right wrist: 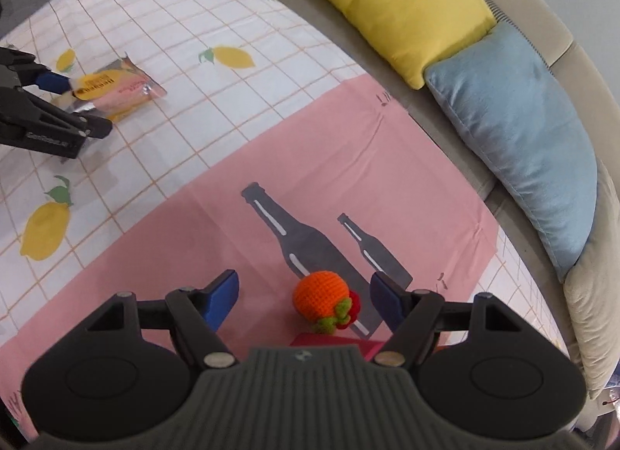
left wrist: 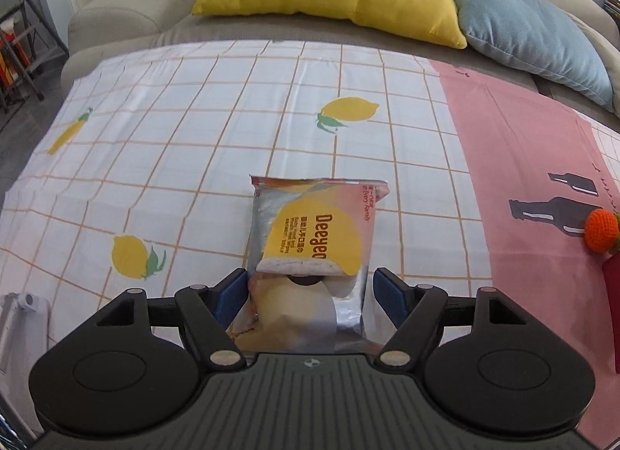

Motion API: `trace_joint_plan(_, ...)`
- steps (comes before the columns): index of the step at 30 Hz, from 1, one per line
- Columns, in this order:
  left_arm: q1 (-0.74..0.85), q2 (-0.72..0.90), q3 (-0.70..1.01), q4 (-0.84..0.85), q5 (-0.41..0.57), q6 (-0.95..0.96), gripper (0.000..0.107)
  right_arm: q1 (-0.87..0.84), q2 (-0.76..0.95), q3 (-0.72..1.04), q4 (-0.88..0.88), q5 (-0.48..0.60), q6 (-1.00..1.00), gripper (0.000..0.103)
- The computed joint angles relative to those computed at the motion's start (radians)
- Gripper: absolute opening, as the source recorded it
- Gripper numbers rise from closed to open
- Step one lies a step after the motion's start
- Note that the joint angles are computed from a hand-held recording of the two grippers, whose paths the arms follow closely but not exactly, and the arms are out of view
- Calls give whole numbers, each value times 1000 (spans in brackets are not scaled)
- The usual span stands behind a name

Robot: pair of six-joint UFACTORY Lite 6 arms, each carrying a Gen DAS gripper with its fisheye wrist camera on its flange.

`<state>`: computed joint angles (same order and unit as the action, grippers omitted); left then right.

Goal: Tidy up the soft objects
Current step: 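Grasp the Deegeo snack bag with the left tool while the right tool grasps the crocheted orange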

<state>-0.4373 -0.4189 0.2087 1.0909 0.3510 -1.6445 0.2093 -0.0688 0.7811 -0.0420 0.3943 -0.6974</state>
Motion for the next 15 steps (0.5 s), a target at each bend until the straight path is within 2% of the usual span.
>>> trace_joint_plan(2, -9, 11, -4, 37, 10, -50, 76, 3, 54, 45, -18, 22, 17, 74)
trace_joint_plan(3, -8, 8, -6, 44, 7, -51, 68, 4, 88, 75, -31, 41, 42, 74)
trace_joint_plan(9, -19, -77, -38, 10, 6, -30, 48, 8, 234, 193, -135, 91, 192, 73)
trace_joint_plan(12, -81, -153, -64, -32, 40, -56, 46, 2, 300, 260, -130, 136, 226, 73)
trace_joint_plan(15, -238, -203, -61, -61, 151, -123, 46, 8, 367, 320, -154, 190, 283, 71)
